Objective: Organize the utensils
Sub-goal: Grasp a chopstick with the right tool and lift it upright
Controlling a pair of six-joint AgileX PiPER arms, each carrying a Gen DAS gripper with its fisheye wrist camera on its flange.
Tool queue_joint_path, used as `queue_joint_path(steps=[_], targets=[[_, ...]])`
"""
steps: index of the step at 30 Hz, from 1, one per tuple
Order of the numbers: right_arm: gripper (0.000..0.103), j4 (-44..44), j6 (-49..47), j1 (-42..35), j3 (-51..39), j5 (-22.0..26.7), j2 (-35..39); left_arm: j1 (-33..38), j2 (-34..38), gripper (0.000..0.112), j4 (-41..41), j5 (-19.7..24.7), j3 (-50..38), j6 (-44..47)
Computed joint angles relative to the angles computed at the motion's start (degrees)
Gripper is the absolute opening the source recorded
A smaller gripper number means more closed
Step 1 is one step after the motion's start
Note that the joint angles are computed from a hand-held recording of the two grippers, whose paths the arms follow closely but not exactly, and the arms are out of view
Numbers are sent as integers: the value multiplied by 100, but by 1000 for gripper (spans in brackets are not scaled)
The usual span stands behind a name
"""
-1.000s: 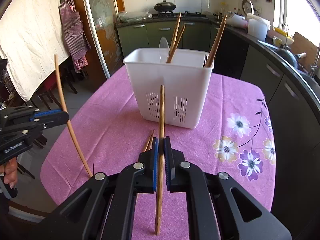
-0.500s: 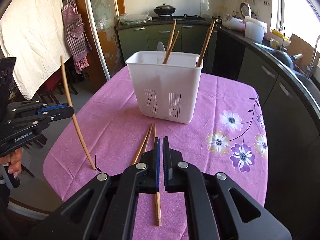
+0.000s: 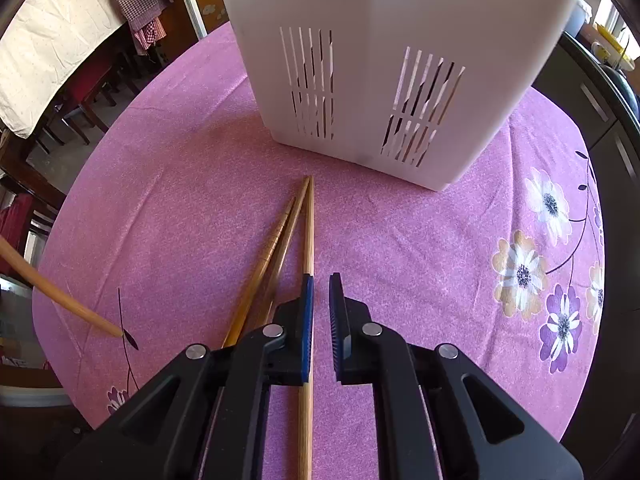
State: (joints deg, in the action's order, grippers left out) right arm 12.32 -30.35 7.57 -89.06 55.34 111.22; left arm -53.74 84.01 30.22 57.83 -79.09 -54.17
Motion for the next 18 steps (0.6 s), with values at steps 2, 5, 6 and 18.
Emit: queue_joint_path(steps=[2,5,6,18], targets=[[8,-135,84,86,-153,130,76,15,-22,7,-23,-14,16,39],[8,-66,35,103,-174,191,56,28,-50,7,-53,-27,31,66],[8,-32,22,101,-136,174,19,31,-58,7,-53,-29,39,74],[7,-269,245,366,138,-146,34,47,-66,7,-69,-10,31,108]])
